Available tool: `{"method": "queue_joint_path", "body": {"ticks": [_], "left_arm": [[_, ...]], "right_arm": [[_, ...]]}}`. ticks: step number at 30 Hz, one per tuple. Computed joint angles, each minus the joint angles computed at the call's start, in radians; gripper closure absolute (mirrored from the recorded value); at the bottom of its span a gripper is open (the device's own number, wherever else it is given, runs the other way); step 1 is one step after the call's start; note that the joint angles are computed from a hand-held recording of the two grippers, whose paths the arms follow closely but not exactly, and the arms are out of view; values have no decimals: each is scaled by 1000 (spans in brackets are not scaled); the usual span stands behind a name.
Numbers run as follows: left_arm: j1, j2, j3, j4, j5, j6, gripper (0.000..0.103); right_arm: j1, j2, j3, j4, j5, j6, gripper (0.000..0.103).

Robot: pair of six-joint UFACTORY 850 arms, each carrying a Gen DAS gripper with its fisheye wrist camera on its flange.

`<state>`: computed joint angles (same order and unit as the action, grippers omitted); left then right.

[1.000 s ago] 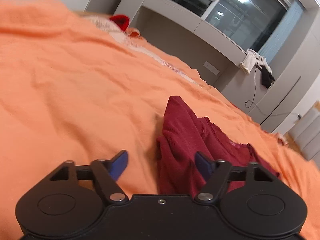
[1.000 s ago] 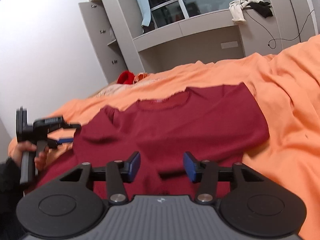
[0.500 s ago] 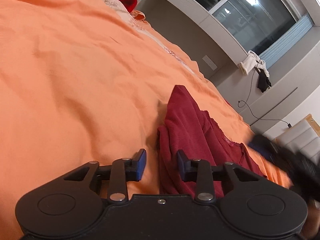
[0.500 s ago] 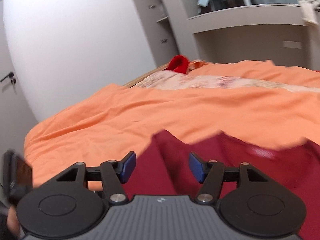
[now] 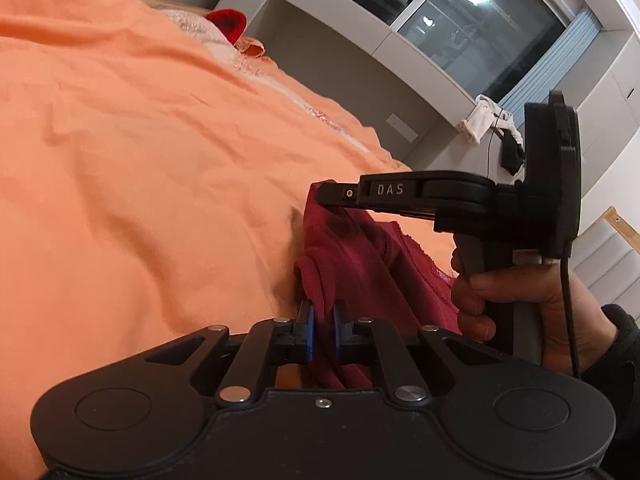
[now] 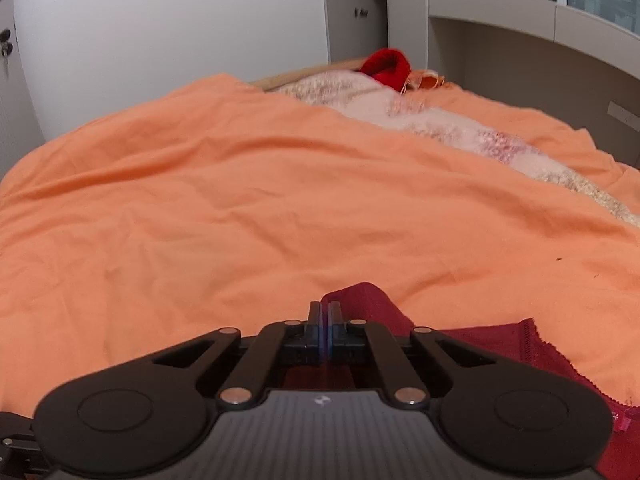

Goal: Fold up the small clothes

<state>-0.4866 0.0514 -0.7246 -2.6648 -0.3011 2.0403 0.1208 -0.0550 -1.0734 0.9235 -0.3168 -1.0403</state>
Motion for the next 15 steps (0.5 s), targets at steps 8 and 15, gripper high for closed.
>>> {"method": "queue_joint_path", "body": {"ticks": [8, 15], "left_arm": [[-6, 25, 31, -72, -56, 88, 94], [19, 18, 32, 74, -137, -104, 61]], "right_arm": [[-109, 133, 108, 484, 4, -394, 102], [-198, 203, 169, 535, -49, -439, 102]]}}
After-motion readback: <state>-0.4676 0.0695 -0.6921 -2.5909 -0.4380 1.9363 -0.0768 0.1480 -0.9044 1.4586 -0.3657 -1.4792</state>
